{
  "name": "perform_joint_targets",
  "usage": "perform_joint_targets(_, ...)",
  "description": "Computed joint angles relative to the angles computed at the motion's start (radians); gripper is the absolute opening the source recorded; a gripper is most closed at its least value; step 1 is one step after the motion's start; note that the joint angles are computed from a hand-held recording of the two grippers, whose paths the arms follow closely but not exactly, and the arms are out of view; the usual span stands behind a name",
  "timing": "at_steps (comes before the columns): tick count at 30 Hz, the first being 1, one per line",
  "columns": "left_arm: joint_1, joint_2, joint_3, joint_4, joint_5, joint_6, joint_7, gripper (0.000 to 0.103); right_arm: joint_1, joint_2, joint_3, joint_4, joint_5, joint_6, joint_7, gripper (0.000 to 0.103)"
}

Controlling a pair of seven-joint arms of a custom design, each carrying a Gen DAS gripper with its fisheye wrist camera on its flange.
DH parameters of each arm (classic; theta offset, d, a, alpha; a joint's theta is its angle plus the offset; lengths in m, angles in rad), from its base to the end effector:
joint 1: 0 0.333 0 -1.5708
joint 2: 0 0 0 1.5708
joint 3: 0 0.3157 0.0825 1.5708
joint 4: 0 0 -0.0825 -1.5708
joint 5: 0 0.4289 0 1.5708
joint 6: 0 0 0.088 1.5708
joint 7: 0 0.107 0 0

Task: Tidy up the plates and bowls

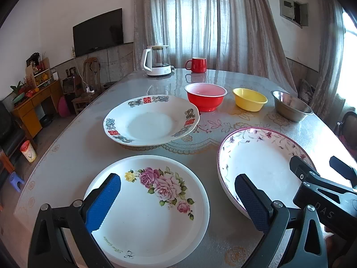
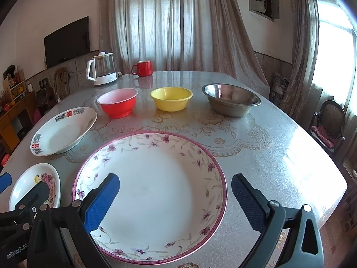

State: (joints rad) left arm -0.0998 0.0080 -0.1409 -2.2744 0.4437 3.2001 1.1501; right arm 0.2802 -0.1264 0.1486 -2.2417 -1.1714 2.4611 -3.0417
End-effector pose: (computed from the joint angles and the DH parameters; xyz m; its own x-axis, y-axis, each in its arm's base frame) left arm 0.5694 -0.1812 0.4285 -0.2708 -0.9626 -0.0012 -0.5887 0.1666 -0.7910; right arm 0.5179 0.2392 0.4328 -0.3929 -0.9196 0.0020 -0.5540 0.2349 -0.7987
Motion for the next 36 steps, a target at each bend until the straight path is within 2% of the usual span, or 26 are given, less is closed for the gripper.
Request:
perform_joint_targets(2,0.004,-0.005,0.005,0.001,0.075,0.001,-0.069,0.103,0.000,-0.002,0.000,-0.002,-0.005,0.003,0.004,0.102)
perform_joint_targets(6,0.009,-0.006,0.000,0.003,0.086,-0.002,-0.078,0.103,0.000,0.000,-0.001,0.000,0.001,0.008,-0.005,0.102)
perform_joint_targets(16,0.012,-0.006,-0.006,0.001,0.052,-0.004,-0.046,0.103,0.000,0.006,-0.004,0.004,0.010,0.012,-0.016,0.102)
perform_joint_targets(20,0.008,-0.006,-0.011,-0.002,-0.014,-0.009,0.016,0.103,-0.001,0.002,-0.004,0.003,0.007,0.011,-0.014,0.102)
perform_joint_targets(36,-0.006,0.003,-0.004,0.013,0.021,-0.026,-0.004,0.103,-0.013,-0.004,-0.007,-0.008,0.010,0.031,-0.004,0.102)
